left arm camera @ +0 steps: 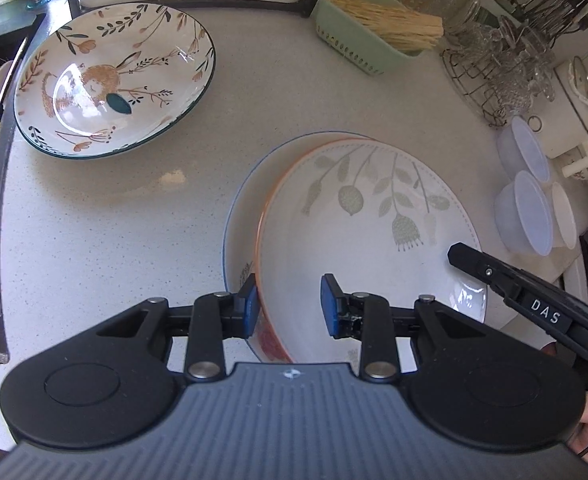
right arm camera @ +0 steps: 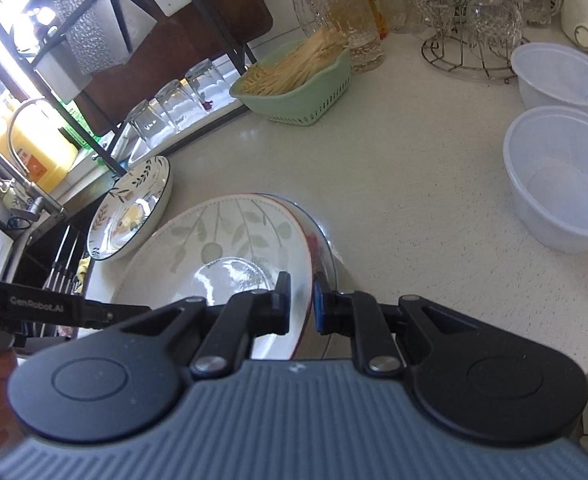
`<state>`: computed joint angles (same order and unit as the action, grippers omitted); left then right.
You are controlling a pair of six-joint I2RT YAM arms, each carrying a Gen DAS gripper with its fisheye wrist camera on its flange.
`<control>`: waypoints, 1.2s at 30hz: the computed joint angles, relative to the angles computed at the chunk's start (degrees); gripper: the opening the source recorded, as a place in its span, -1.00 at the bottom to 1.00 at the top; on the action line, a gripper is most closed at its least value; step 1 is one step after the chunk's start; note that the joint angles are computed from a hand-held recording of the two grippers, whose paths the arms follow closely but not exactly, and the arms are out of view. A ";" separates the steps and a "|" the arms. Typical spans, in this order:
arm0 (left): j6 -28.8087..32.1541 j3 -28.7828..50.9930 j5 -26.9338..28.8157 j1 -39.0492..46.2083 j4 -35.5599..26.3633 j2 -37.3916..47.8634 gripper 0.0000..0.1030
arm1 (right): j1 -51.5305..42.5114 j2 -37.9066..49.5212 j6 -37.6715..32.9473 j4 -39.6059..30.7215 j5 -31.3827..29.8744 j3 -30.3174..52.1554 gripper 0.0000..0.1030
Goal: Organize plates and bowls
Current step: 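Lower the grey-leaf plate onto the pink-flower plate and open the left gripper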
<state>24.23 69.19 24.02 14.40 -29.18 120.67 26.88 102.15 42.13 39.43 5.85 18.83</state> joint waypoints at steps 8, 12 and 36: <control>-3.65 -2.21 -2.73 -0.96 2.14 -1.12 -0.31 | -2.72 1.99 -4.60 -1.34 -4.74 2.10 -0.72; -5.23 -2.57 -2.55 -0.80 1.84 -1.57 -0.31 | -3.55 2.59 -5.26 -2.31 -5.85 3.29 -0.72; -13.90 5.28 5.42 5.23 -11.11 0.58 -0.08 | -3.00 3.91 -6.55 -6.34 -2.80 8.03 -0.74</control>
<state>10.33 74.46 29.44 19.63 -40.29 121.24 23.87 106.06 35.58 33.09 3.06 26.86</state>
